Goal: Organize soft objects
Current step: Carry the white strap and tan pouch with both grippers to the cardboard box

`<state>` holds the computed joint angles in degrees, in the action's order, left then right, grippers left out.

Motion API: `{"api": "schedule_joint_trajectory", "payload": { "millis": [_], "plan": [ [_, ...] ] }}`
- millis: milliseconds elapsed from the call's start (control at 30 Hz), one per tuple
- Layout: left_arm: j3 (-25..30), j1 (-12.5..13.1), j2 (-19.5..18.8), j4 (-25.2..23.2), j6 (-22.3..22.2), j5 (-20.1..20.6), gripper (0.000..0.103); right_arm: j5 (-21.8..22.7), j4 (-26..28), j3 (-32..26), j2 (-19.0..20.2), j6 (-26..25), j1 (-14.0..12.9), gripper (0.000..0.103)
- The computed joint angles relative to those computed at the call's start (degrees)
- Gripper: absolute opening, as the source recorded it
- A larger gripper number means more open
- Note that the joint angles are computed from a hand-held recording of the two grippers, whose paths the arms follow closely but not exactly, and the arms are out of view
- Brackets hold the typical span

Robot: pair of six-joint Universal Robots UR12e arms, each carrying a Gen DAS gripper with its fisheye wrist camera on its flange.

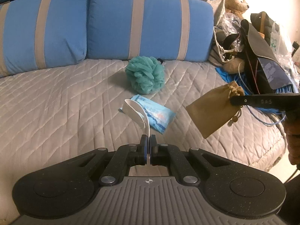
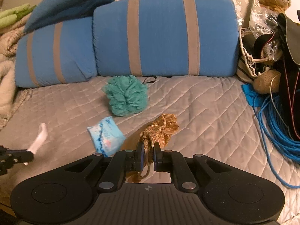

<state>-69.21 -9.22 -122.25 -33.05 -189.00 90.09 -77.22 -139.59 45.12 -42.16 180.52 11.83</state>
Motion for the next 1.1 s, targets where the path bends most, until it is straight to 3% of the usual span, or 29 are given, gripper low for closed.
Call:
{"api": "schedule_joint_trajectory", "payload": {
  "millis": [733, 1100],
  "plan": [
    [-8.62, -1.88, 5.95, 2.43, -2.17, 3.52, 0.003, 6.86, -8.63, 16.25, -9.60, 3.34, -0.90, 0.012],
    [-13.83, -2.91, 9.86, 1.72, -3.60, 2.76, 0.003, 11.10, -12.71, 24.15, -14.48, 5.36, -1.88, 0.012]
  ]
}}
